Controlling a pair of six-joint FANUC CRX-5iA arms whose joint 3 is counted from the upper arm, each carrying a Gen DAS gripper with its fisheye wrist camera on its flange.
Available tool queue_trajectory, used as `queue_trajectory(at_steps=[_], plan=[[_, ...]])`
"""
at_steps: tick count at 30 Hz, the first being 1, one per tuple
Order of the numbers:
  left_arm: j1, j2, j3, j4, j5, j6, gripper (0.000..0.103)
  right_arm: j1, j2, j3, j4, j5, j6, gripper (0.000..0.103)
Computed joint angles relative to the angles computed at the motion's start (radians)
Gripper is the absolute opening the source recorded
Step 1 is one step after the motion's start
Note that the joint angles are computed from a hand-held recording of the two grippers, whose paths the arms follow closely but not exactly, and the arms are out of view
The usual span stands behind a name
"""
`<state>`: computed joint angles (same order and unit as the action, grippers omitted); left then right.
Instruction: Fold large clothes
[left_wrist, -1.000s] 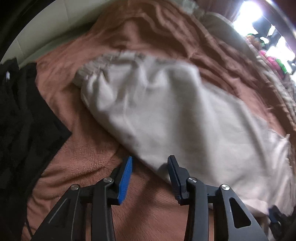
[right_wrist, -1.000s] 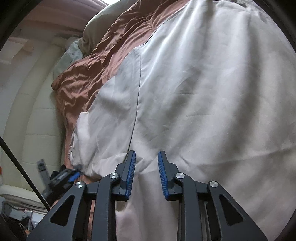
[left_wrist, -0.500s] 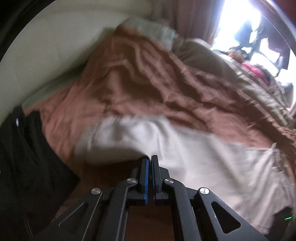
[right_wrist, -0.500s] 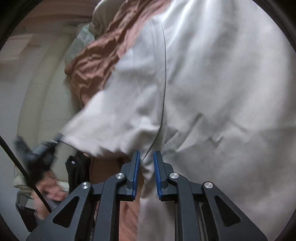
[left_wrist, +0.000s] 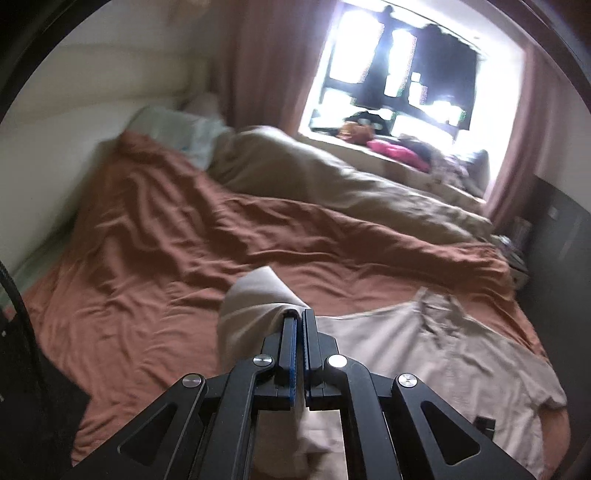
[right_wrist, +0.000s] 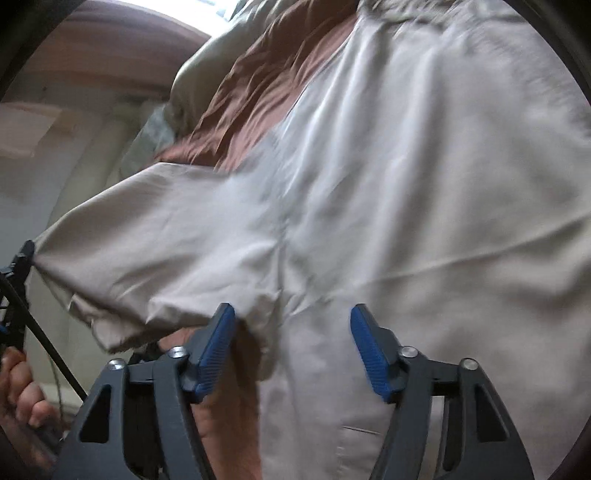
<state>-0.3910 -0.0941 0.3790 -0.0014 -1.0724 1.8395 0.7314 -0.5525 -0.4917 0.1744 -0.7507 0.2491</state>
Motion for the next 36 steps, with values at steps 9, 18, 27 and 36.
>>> queue_trajectory(at_steps=[9,18,27,36], plan=[[-0.158,0.088,0.087,0.043,-0.006,-0.033,0.002,0.083,-0.236,-0.151,0.246,-0.135,-0.333,0.064],[-0.238,0.175,0.12,0.167,0.002,-0.127,0.002,0.156,-0.327,-0.157,0.346,-0.31,-0.496,0.064],[-0.196,0.171,0.013,0.335,-0.084,-0.254,0.079,0.296,-0.357,-0.177,0.491,-0.432,-0.664,0.066],[-0.094,0.052,-0.12,0.266,-0.08,-0.221,0.083,0.318,-0.269,-0.154,0.527,-0.337,-0.499,0.066]])
